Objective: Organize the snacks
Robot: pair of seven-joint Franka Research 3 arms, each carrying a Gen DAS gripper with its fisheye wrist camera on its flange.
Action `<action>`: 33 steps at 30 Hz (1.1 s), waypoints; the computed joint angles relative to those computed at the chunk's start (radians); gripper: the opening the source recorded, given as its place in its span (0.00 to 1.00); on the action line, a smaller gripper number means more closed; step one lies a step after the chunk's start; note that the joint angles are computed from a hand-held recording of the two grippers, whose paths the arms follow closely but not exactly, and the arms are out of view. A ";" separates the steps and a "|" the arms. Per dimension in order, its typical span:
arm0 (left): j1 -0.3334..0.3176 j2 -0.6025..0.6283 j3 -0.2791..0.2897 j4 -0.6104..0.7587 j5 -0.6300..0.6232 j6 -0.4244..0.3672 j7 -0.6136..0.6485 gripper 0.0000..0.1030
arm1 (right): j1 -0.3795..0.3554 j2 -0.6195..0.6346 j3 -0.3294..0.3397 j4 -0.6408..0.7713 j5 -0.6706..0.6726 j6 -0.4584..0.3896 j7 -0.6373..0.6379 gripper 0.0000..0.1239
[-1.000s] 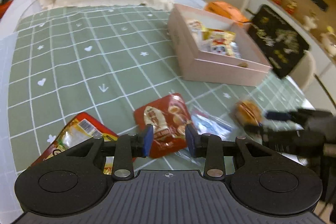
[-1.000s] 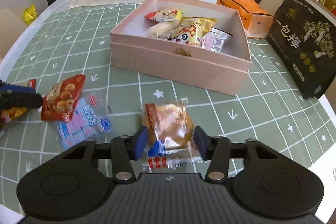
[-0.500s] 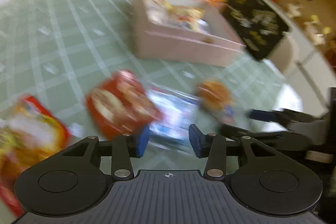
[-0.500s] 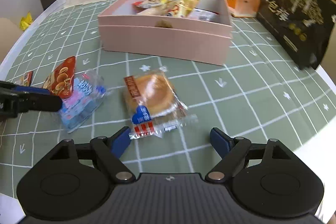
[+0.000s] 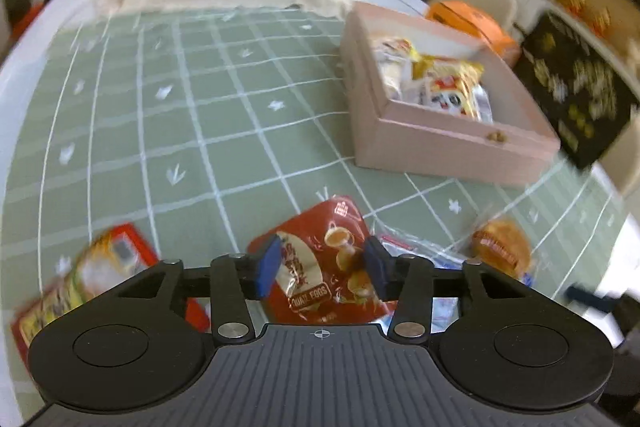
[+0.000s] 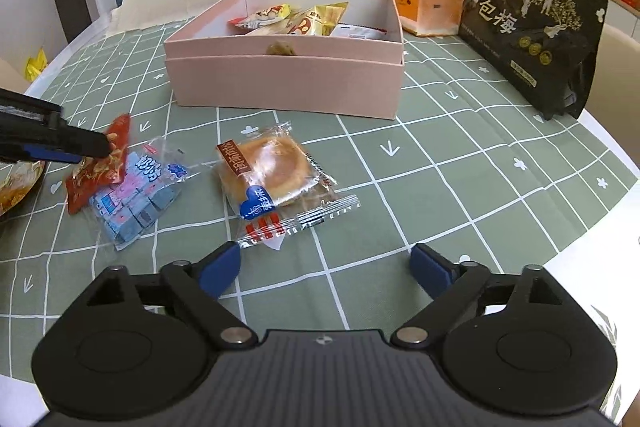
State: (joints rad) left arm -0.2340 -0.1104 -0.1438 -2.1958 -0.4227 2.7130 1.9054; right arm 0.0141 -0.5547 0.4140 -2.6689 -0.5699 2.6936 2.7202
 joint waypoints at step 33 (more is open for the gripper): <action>0.020 -0.057 0.032 -0.025 -0.102 -0.154 0.195 0.73 | 0.182 0.041 -0.190 0.021 0.136 -0.016 -0.291 0.83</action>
